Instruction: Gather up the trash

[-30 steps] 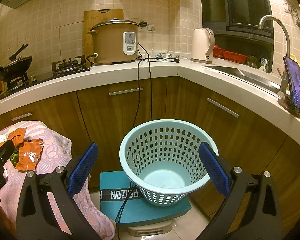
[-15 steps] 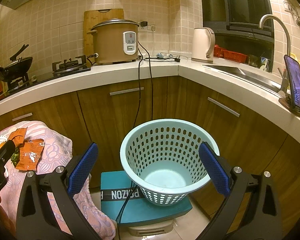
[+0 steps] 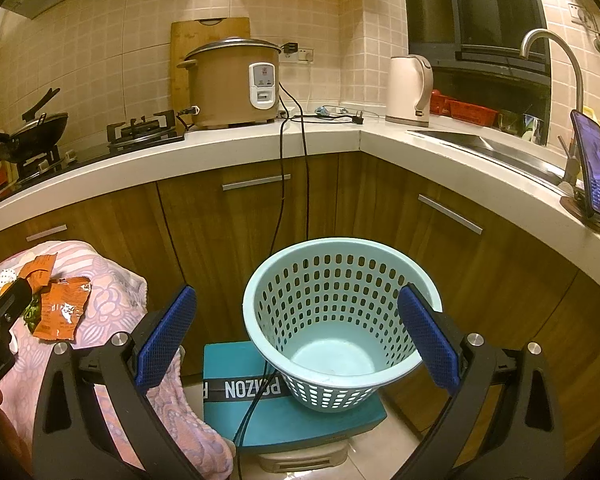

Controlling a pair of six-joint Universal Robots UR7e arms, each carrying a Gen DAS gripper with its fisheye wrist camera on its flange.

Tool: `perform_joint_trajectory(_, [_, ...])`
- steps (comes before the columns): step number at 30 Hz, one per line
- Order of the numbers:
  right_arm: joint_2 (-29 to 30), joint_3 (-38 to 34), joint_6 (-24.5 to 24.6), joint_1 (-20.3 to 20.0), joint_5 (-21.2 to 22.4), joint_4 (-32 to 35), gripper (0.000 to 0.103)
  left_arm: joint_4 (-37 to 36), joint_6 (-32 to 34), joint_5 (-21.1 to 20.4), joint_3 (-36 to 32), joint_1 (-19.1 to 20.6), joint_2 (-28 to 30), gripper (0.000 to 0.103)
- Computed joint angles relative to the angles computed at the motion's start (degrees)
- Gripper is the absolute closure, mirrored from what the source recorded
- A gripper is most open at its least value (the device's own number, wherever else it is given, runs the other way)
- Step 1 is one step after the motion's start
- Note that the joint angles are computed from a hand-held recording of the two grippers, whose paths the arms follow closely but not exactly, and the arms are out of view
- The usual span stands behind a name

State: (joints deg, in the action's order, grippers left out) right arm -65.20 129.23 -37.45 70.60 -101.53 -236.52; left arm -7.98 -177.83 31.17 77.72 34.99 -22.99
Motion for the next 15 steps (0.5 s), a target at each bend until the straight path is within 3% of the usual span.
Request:
perform_joint_trajectory(9, [-0.08,-0.05,0.07,-0.14,1.24,1.39,0.007,0.16,0.15,-0.64,-0.09,-0.08,0.00,0.008])
perform_joint_trajectory(15, [-0.06,0.85,-4.06,0.72,5.48,3.53,0.022,6.49,-5.80,-3.07,-1.10,-0.82,-0.13,0.008])
